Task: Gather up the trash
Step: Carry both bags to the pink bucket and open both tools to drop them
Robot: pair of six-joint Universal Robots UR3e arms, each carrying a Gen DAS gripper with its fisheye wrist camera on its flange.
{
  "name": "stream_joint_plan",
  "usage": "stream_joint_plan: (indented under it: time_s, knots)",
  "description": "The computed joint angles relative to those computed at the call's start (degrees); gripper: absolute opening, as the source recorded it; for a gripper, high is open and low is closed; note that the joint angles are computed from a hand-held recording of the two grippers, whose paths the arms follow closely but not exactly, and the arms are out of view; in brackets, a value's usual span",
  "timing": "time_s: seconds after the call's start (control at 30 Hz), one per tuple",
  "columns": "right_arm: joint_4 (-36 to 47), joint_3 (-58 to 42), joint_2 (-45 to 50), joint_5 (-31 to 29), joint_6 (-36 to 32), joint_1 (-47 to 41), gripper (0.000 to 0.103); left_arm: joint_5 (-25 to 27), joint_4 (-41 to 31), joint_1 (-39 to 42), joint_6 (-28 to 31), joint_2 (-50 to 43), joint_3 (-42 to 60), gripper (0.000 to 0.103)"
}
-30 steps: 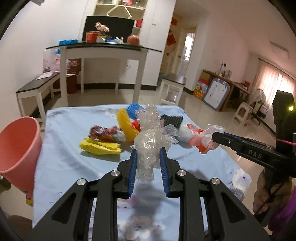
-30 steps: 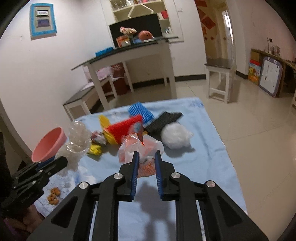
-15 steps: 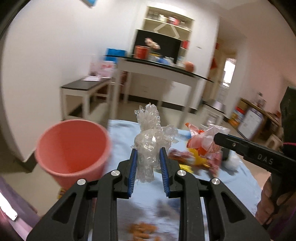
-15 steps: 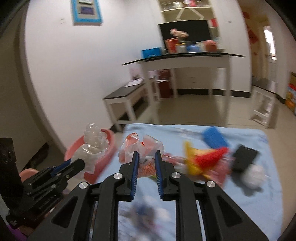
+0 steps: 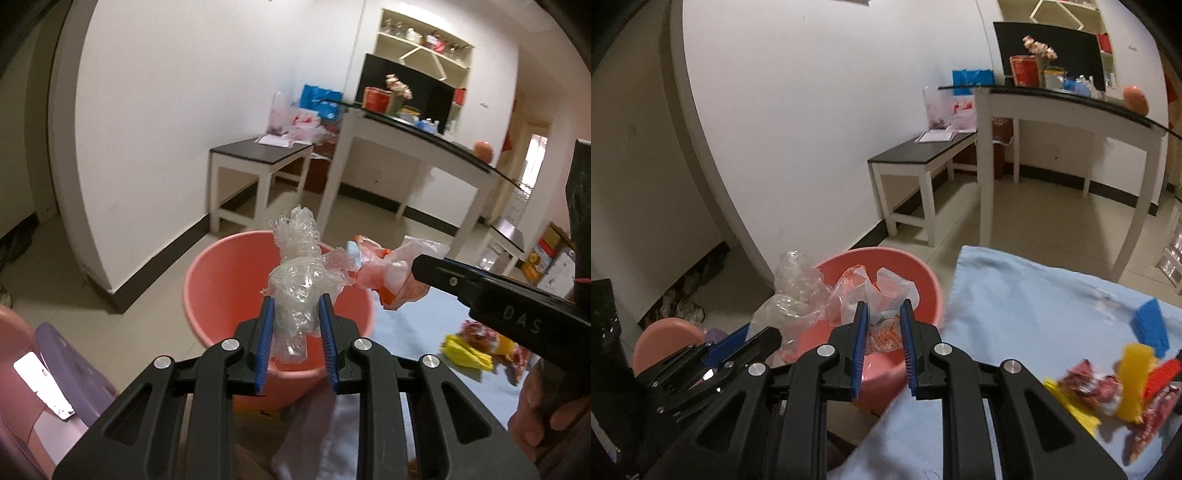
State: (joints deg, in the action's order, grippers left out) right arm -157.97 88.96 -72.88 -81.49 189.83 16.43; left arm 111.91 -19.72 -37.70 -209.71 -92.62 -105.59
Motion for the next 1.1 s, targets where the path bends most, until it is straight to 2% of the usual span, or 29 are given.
stream_joint_plan:
  time_s: [0.37, 0.43, 0.5, 0.57, 0.73, 1.0, 1.1]
  knots:
    - [3.93, -9.64, 11.28, 2.00, -0.30, -0.85, 0.022, -3.01, -1.67, 4.75, -0.05, -2.14, -0.92, 0.025]
    - [4.53, -10.35, 12.20, 3.23, -0.90, -1.41, 0.023, -4.67, -2.24, 5.95, -0.17, -2.59, -0.63, 0.028]
    - [4.75, -10.86, 12.78, 3.56, -1.24, -1.67, 0.030, -5.25, -3.08, 6.50, -0.39, -3.23, 0.09, 0.030]
    - [4.12, -10.35, 12.77, 4.35, -1.48, -2.23, 0.043, -6.57, -3.21, 7.29, -0.75, -3.83, 0.64, 0.034]
    - [2.34, -7.35, 10.75, 5.50, -1.92, -3.60, 0.048, -9.13, -1.99, 8.36, -2.11, -4.21, 1.05, 0.037]
    - [-1.07, 2.70, 1.66, 8.94, -1.39, -6.70, 0.050, -7.72, -5.11, 6.22, -3.28, -3.88, 4.25, 0.037]
    - [-3.30, 8.48, -3.90, 9.34, -2.34, -7.67, 0.056, -7.11, -5.85, 4.76, -3.50, -3.76, 5.56, 0.037]
